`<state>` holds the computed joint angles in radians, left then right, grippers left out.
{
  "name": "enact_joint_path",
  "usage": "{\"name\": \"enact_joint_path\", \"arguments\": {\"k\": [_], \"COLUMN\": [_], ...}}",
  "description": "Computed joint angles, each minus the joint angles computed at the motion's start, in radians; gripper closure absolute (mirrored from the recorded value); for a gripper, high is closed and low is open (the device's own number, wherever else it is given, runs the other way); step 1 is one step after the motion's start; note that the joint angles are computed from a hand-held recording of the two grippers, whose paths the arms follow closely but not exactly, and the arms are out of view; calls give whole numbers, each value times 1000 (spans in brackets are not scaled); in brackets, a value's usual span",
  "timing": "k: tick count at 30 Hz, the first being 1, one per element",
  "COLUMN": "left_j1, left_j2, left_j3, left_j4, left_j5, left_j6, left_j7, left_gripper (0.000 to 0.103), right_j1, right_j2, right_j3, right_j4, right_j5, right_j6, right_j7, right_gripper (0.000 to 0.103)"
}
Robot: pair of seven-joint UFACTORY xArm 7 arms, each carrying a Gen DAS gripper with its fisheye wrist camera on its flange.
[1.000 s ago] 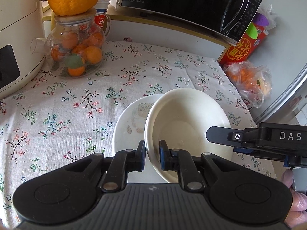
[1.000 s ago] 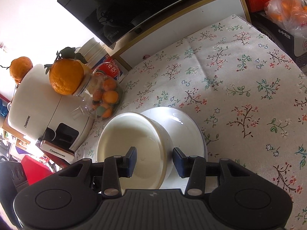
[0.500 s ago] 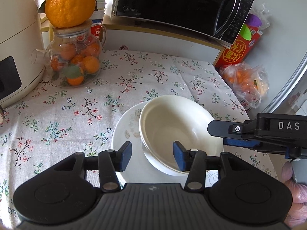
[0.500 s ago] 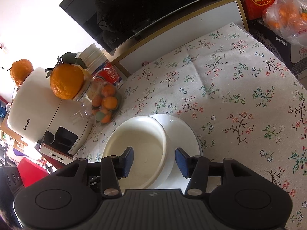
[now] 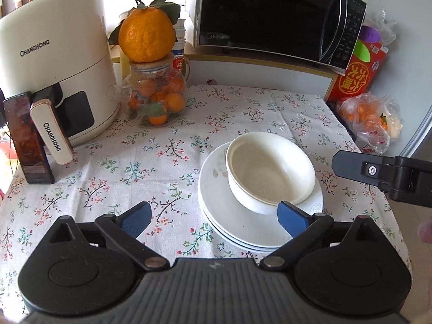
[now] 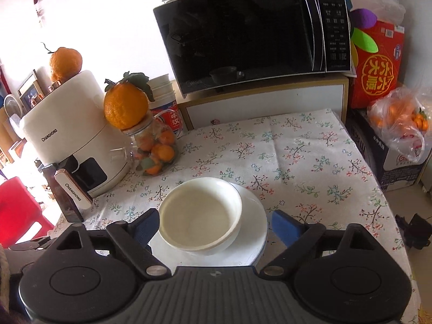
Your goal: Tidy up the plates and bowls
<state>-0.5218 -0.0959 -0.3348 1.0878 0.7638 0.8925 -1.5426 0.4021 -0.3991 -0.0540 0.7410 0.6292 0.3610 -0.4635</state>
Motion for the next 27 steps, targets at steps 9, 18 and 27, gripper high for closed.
{"name": "enact_joint_path", "arguments": {"k": [9, 18, 27], "left_j1": [-45, -76, -81], "left_j2": [15, 31, 29], "left_j3": [-28, -20, -13], "left_j4": [28, 36, 32], "left_j5": [-98, -55, -67], "left_j6": [141, 191, 192], "left_j7": [20, -31, -23], "left_gripper": [0, 0, 0], "right_j1": [-96, -116, -94], "right_j2": [-119, -84, -84], "right_j3": [96, 87, 95], "right_j4": [-118, -139, -151], "right_j5": [-242, -344, -404], "right_j6": [-18, 30, 2], "right_j7": [219, 355, 370], "right_gripper": [5, 4, 4]}}
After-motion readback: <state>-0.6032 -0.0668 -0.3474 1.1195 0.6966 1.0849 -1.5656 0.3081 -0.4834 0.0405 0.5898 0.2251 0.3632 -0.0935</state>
